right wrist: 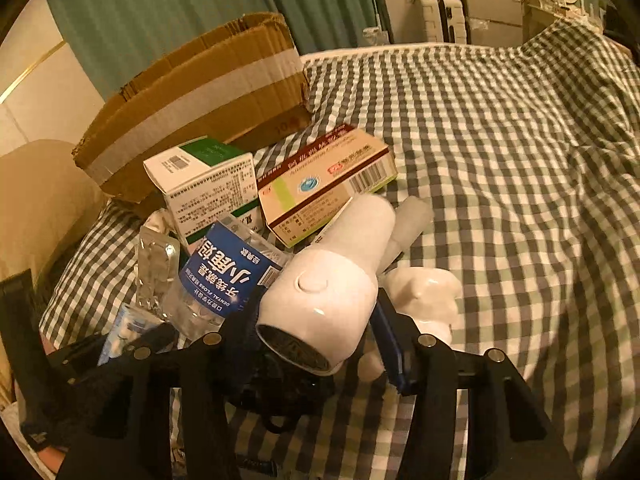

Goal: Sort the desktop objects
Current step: 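Grasp the blue-and-white cylindrical pack with the left gripper while the right grasps the white hair dryer, then carry the cylindrical pack and hair dryer into the box and open both grippers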

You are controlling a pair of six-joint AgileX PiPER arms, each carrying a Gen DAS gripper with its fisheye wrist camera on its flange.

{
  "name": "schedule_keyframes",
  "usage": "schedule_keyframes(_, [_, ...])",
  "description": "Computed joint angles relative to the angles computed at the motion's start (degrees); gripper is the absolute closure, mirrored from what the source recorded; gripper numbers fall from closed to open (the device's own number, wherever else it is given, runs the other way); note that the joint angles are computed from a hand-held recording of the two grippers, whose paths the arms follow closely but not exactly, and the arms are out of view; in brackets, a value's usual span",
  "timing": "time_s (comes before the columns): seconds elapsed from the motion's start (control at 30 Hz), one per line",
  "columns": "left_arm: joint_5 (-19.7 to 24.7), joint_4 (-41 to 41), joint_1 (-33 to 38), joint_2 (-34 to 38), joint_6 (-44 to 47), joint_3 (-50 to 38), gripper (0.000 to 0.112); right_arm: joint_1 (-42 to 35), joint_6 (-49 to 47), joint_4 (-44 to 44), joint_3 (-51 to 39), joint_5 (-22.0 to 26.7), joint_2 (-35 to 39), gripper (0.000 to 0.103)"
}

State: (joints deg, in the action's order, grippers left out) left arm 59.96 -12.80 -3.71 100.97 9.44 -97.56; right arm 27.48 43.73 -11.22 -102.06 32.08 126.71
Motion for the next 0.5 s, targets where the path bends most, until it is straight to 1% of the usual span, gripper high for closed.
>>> schedule_keyframes(0.2, [0.3, -3.8, 2.4, -1.2, 0.4, -0.3, 0.09, 0.8, 2.0, -2.8, 3.1, -1.5, -2.7, 0.053])
schedule_keyframes(0.33, [1.3, -3.4, 1.4, -0.3, -2.0, -3.2, 0.09, 0.9, 0.4, -2.1, 2.5, -1.6, -3.8, 0.053])
schedule_keyframes(0.43, [1.3, -3.6, 1.1, -0.6, -2.1, -3.9, 0.09, 1.9, 1.2, -4.2, 2.1, -0.1, -4.5, 0.053])
schedule_keyframes(0.5, [1.6, -2.5, 0.4, -0.5, -2.3, -5.1, 0.09, 2.8, 2.1, -6.2, 1.0, 1.9, -4.6, 0.053])
